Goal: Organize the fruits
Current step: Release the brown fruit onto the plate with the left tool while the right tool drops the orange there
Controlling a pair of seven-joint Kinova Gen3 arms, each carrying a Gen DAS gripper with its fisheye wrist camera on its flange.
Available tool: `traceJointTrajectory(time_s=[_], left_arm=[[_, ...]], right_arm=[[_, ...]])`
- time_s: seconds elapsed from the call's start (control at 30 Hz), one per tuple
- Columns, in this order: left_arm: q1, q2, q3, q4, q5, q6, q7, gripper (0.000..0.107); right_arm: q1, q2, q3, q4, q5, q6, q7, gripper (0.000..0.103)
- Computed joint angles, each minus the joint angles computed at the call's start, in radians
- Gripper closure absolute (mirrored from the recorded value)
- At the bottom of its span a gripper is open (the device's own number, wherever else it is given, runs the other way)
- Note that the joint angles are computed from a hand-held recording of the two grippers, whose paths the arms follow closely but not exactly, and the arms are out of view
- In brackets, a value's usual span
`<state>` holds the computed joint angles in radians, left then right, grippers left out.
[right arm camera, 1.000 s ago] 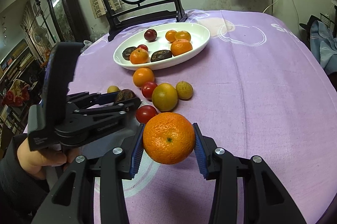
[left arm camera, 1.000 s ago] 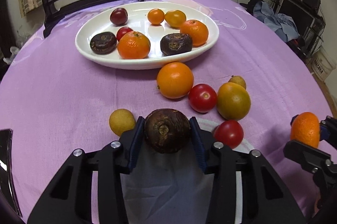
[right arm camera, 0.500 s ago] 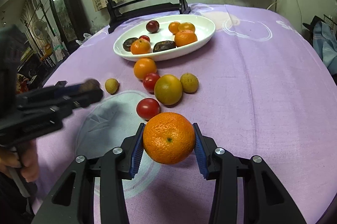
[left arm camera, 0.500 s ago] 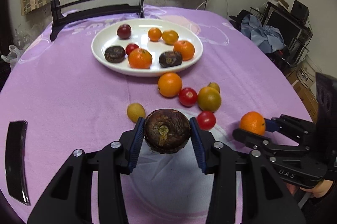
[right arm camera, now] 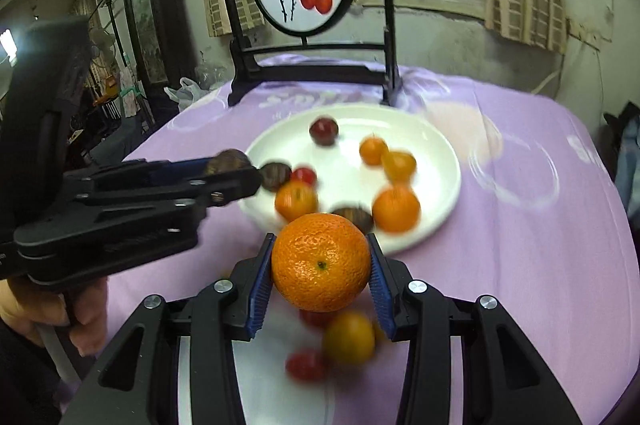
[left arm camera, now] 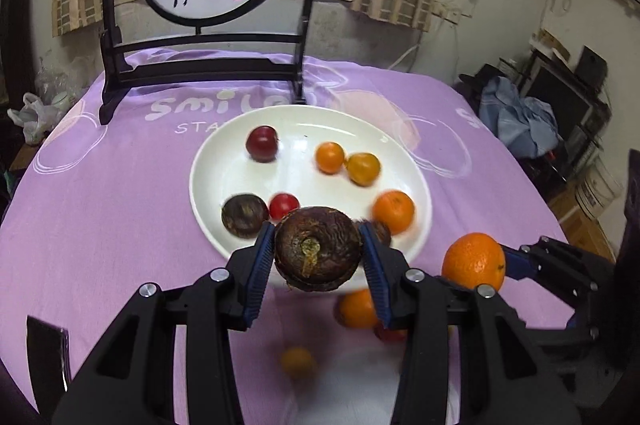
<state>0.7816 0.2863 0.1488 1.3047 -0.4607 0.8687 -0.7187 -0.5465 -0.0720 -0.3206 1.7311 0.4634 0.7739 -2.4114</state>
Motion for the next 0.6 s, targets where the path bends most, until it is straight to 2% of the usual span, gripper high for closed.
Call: traceJointTrajectory(time_s=[0.23, 0.33, 0.37, 0.4, 0.43, 0.47, 0.6], left_arm=[[-0.028, 0.118, -0.042, -0.120, 0.025, 0.034, -0.041, 0.065], [-0.046, 0.165, -0.055, -0.182, 0.068, 0.074, -0.074, 0.065], [-0.049, 0.166, -0.058, -0.184, 0.083, 0.071, -0.077, 0.061], [-0.050, 0.157, -0.060, -0.167, 0.086, 0.052, -0.072, 0.055], [-0.041, 0.148, -0.069, -0.153, 0.080, 0.037, -0.062, 0.043], [-0.025, 0.134, -0.081, -0.135, 0.063, 0.026, -0.043, 0.037], [0.004, 0.083, -0.081, -0.094, 0.024, 0.021, -0.007, 0.034]], right_arm=[[-0.013, 0.140, 0.069, -0.090, -0.001, -0.013, 0.084, 0.059], [-0.023, 0.176, 0.108, -0.122, -0.009, -0.001, 0.083, 0.058], [-0.021, 0.181, 0.108, -0.126, -0.007, 0.000, 0.073, 0.052], [-0.035, 0.169, 0.127, -0.112, 0.010, -0.008, 0.046, 0.050], [-0.047, 0.159, 0.132, -0.101, 0.040, -0.010, 0.010, 0.050], [-0.054, 0.146, 0.139, -0.089, 0.053, -0.013, -0.011, 0.049], [-0.021, 0.075, 0.114, -0.028, 0.031, -0.036, -0.028, 0.047]])
